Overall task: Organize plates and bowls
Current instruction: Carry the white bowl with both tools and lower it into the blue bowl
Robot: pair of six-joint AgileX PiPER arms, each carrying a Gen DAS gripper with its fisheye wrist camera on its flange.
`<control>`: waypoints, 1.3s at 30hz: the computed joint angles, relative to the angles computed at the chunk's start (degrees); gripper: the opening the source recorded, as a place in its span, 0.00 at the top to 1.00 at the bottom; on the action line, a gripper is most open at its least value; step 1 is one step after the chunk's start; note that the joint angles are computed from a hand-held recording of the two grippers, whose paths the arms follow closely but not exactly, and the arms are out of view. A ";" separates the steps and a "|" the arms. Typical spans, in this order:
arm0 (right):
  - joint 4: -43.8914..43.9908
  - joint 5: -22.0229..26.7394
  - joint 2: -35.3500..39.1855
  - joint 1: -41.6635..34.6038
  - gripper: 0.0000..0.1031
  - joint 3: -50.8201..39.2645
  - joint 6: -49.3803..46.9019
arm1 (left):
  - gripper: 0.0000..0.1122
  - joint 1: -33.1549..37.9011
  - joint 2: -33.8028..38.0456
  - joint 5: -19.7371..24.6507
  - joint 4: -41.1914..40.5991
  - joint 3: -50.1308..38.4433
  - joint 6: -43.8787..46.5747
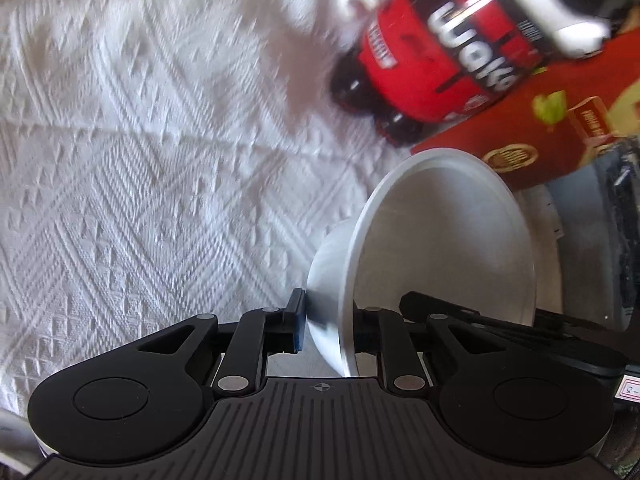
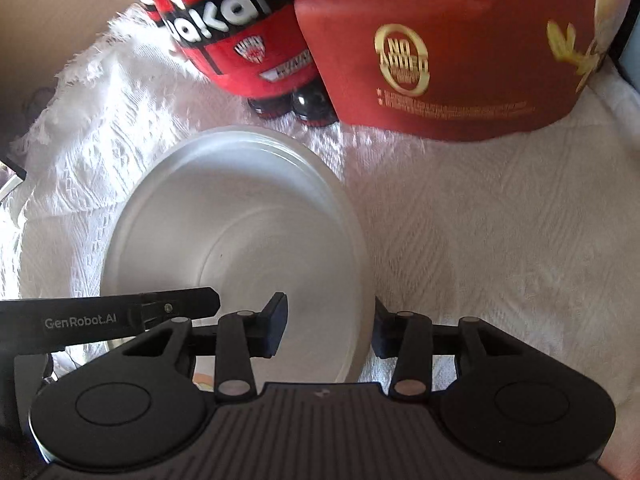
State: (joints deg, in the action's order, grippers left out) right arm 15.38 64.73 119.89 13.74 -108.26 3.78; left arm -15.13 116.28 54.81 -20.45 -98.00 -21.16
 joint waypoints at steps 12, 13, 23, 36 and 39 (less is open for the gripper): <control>0.83 -6.53 -20.54 -0.28 0.59 12.04 -2.72 | 0.82 -2.88 -14.83 4.85 5.15 -0.09 -3.36; 1.26 -6.18 -21.97 -0.58 0.59 12.97 -2.98 | 0.82 -3.77 -15.76 6.12 6.36 -0.46 -3.84; -4.11 -4.40 -38.78 2.61 0.59 27.95 2.83 | 0.77 -7.56 -25.38 12.30 3.49 7.72 -0.65; -8.83 -6.46 -44.78 9.30 0.61 41.14 12.91 | 0.79 -8.35 -30.30 8.82 2.42 19.91 3.02; -10.99 -7.73 -42.71 9.81 0.61 41.01 13.96 | 0.79 -9.71 -29.75 7.36 7.19 20.64 0.95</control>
State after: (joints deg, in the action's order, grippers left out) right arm 4.39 57.00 77.19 23.55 -67.25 17.74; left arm -24.84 86.54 62.17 -13.26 -77.36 -20.21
